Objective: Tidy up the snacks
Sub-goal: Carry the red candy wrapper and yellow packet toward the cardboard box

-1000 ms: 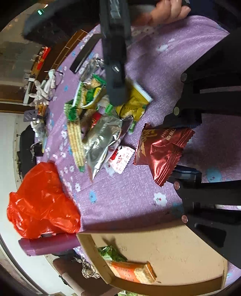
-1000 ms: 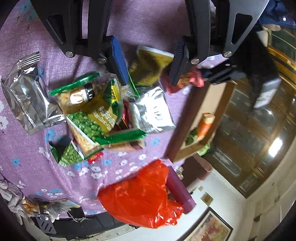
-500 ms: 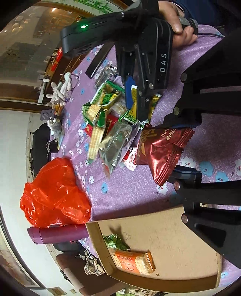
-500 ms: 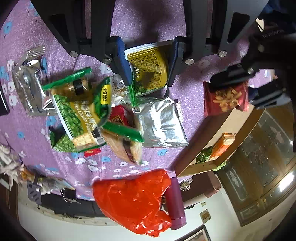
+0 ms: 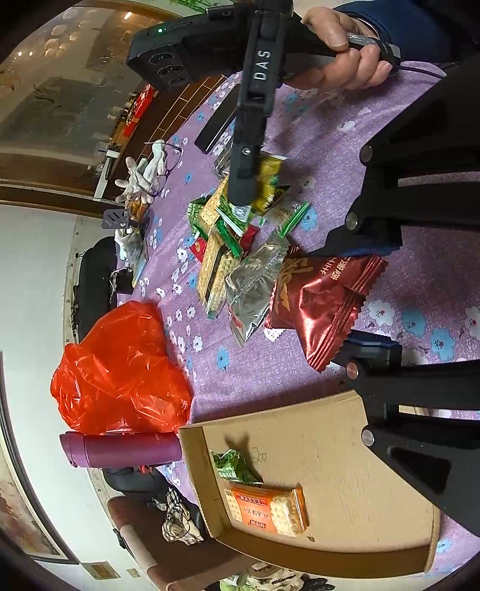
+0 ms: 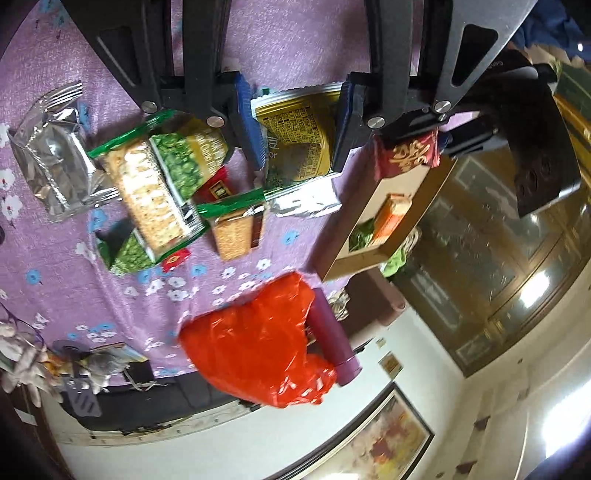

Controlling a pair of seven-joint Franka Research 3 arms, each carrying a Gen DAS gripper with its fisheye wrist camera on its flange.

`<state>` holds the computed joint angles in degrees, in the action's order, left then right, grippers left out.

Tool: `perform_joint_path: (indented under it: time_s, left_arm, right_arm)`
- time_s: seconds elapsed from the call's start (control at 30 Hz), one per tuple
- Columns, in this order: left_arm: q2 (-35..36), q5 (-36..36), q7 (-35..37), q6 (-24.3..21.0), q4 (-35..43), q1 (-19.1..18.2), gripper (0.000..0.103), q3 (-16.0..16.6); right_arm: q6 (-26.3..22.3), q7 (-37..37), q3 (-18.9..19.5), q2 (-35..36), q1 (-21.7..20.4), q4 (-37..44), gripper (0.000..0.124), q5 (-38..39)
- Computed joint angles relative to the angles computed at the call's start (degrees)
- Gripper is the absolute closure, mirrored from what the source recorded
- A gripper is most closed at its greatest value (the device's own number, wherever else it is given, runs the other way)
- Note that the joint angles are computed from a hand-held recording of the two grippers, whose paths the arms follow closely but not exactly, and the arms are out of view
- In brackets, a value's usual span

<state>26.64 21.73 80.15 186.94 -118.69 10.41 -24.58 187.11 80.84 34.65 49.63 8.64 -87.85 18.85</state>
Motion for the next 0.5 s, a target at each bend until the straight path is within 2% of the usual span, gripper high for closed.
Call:
perform_joint_path:
  time_s: [0.5]
  left_arm:
    - [-1.43, 1.59, -2.02, 1.97, -1.54, 1.63, 0.072, -0.32]
  right_arm:
    - [1.59, 2.27, 0.75, 0.06, -1.22, -1.0, 0.084, -1.44]
